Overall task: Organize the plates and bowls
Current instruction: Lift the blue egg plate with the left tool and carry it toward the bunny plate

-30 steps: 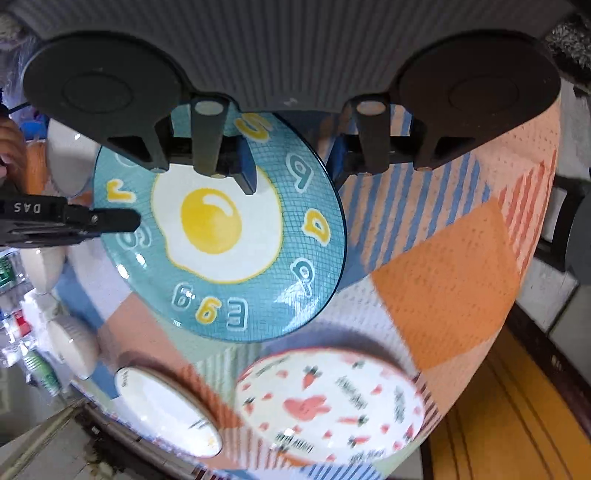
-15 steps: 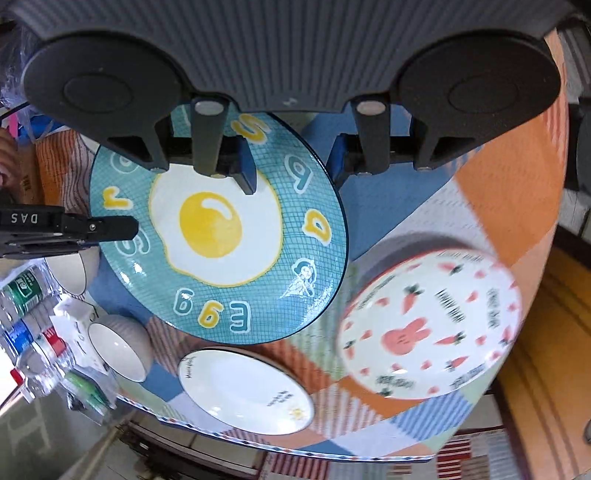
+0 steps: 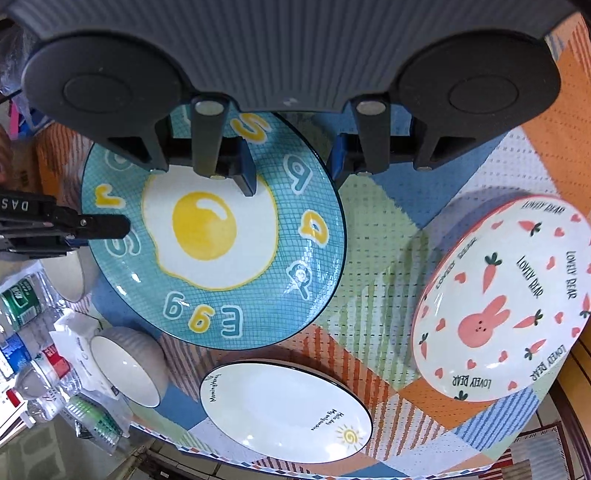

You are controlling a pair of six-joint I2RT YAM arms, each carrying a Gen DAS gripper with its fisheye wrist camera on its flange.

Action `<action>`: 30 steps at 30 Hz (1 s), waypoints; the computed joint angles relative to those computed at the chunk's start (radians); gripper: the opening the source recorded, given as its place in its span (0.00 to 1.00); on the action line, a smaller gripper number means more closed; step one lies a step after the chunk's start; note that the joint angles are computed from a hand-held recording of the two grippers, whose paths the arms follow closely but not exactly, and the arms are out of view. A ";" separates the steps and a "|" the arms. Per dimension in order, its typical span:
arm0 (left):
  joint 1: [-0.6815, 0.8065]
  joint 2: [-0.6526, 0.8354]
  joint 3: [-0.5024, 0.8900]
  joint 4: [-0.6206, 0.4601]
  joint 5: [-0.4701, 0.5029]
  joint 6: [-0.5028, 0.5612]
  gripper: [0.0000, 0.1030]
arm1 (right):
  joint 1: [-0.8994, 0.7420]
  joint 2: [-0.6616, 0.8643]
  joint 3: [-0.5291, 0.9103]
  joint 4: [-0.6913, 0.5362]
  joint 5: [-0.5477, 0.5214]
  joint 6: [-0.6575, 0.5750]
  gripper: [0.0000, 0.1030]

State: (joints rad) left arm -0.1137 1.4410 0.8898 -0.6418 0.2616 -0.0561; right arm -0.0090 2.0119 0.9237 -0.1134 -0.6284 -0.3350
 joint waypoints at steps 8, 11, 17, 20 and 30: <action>0.009 0.070 0.004 0.057 -0.028 0.008 0.38 | 0.032 0.060 -0.012 0.123 0.030 0.042 0.22; -0.004 0.070 -0.025 0.091 -0.075 0.022 0.37 | 0.072 0.064 -0.043 0.190 0.085 0.034 0.22; -0.031 0.036 -0.033 0.081 -0.135 0.025 0.33 | 0.122 0.069 -0.076 0.272 0.175 0.124 0.28; -0.043 -0.016 -0.041 0.048 -0.152 0.016 0.33 | 0.155 0.038 -0.112 0.304 0.249 0.132 0.30; -0.059 -0.253 -0.005 -0.170 -0.190 0.034 0.34 | 0.184 -0.271 -0.345 0.336 0.292 0.116 0.40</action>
